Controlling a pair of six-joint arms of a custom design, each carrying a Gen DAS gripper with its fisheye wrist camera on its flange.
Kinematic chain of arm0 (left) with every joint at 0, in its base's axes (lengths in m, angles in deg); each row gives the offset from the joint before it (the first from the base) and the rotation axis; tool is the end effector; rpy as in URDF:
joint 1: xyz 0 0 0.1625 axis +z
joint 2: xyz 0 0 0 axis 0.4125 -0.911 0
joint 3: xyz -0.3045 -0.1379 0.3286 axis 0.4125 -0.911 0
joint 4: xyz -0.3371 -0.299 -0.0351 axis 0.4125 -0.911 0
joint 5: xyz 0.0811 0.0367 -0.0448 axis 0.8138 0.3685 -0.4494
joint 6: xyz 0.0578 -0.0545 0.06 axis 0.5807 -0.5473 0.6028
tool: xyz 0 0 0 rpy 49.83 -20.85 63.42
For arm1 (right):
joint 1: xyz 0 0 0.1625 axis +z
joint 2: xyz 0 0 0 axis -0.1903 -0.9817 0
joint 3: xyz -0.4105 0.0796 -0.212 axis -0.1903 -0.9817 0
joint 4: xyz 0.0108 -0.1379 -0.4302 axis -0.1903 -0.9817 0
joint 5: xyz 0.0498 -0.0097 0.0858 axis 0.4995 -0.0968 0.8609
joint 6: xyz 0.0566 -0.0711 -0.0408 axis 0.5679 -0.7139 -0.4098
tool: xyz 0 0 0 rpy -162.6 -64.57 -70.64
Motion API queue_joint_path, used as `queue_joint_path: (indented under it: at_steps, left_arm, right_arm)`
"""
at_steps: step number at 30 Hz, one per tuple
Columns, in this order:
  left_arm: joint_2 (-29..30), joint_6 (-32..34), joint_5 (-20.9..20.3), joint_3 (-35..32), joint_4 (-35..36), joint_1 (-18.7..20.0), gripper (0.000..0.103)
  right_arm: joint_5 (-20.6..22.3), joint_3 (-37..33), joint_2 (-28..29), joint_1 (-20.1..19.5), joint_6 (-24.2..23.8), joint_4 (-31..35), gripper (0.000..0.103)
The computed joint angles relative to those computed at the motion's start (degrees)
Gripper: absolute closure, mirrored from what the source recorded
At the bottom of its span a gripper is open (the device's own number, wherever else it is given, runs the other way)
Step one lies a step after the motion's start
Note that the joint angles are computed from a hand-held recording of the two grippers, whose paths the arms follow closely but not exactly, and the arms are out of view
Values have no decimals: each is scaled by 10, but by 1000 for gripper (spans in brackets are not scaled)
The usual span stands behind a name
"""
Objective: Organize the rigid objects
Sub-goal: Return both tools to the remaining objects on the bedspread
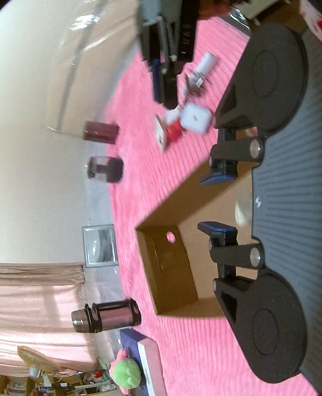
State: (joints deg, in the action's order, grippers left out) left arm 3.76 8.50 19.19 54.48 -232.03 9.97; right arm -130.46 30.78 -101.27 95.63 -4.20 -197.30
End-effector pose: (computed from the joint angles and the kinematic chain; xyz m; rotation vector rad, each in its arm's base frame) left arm -0.4173 -0.5573 0.0821 0.4003 2.1233 -1.1789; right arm 0.0946 -0.6649 0.3977 1.5691 -2.4723 0.7972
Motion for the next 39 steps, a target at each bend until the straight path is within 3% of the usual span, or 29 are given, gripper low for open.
queue_joint_path:
  at_steps: [2,4,7,12,19,30,39]
  left_arm:
    - [18,1,-10,-12,-25,-6,75]
    - [42,3,-20,-29,-48,-10,72]
    - [77,7,-33,-56,-64,-15,68]
    - [134,14,-59,-103,-73,-14,60]
    - [195,42,-85,-159,-89,-5,41]
    - [239,34,-80,-220,-43,20,32]
    - [273,74,-70,-274,-31,40,29]
  right_arm:
    - [2,21,-20,-18,9,-45,81]
    - [1,33,-36,-36,19,-69,69]
    - [-3,47,-60,-65,31,-103,61]
    - [-5,57,-83,-111,25,-140,58]
    - [-15,45,-91,-151,39,-131,55]
    - [-43,7,-60,-163,60,-117,55]
    - [-67,-34,-16,-159,57,-100,55]
